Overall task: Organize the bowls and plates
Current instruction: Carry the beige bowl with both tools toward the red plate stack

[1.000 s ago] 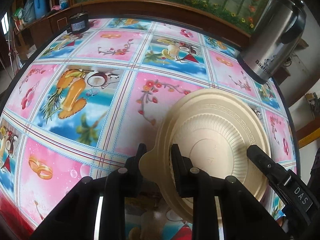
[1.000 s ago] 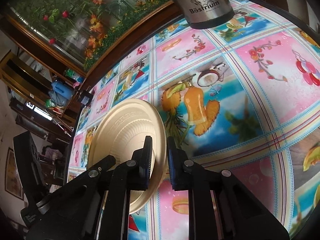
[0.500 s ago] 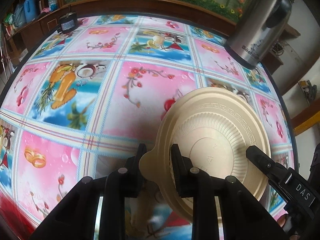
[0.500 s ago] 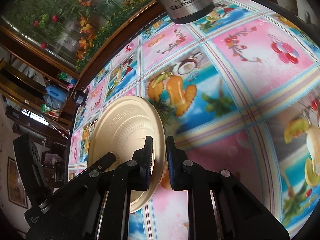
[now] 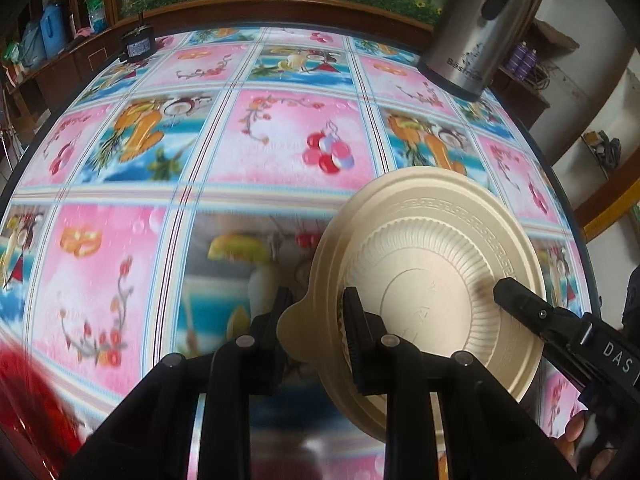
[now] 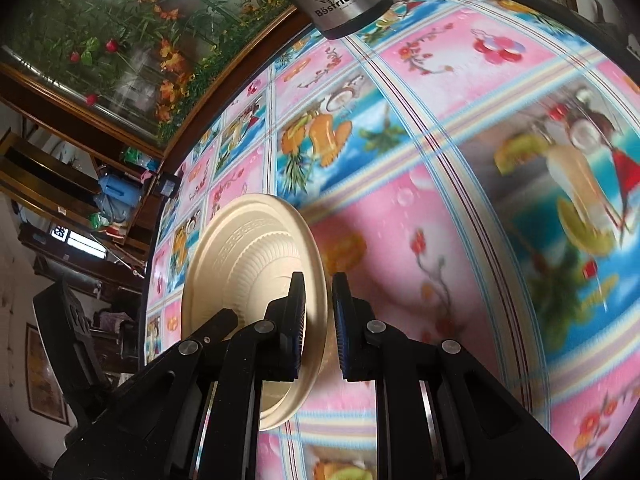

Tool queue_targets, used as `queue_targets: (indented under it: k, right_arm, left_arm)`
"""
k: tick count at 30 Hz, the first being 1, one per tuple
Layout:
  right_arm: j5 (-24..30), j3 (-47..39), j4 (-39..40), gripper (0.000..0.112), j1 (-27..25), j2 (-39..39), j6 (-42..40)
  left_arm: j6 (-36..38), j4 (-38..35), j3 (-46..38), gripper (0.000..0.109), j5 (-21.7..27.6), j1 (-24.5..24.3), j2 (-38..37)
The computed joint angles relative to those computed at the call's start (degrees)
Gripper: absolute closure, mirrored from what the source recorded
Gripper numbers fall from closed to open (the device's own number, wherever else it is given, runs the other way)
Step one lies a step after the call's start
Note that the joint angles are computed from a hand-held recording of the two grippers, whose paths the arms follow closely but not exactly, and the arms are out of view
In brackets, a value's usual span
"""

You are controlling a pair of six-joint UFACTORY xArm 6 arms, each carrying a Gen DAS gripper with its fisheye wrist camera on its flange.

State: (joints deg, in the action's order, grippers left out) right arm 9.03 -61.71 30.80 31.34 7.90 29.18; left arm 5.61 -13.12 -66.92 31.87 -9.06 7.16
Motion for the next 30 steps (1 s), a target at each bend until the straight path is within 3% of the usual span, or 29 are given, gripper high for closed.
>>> queue_targets:
  k: [5, 10, 18, 30]
  right_arm:
    - [-1.24, 4.14, -2.87, 0.099, 1.45, -3.22, 3.54]
    - [-2.18, 7.52, 0.78, 0.099, 3.25, -5.95, 1.28]
    - [-2.42, 10.89, -0.36, 0.099, 5.27, -8.92, 2.71]
    - [-2.50, 14.13, -6.71, 0.099, 7.23, -11.92, 8.49]
  left_arm:
    - [0.90, 0.20, 4.03, 0.083, 0.35, -0.06, -3.65]
    - [0.55, 1.84, 8.83, 0.083, -0.48, -0.22, -7.74]
    - [-0.60, 4.73, 15.25, 0.082, -1.79, -0.16, -13.45]
    - [-1.44, 7.47, 22.59, 0.081, -3.32, 0.12, -20.19]
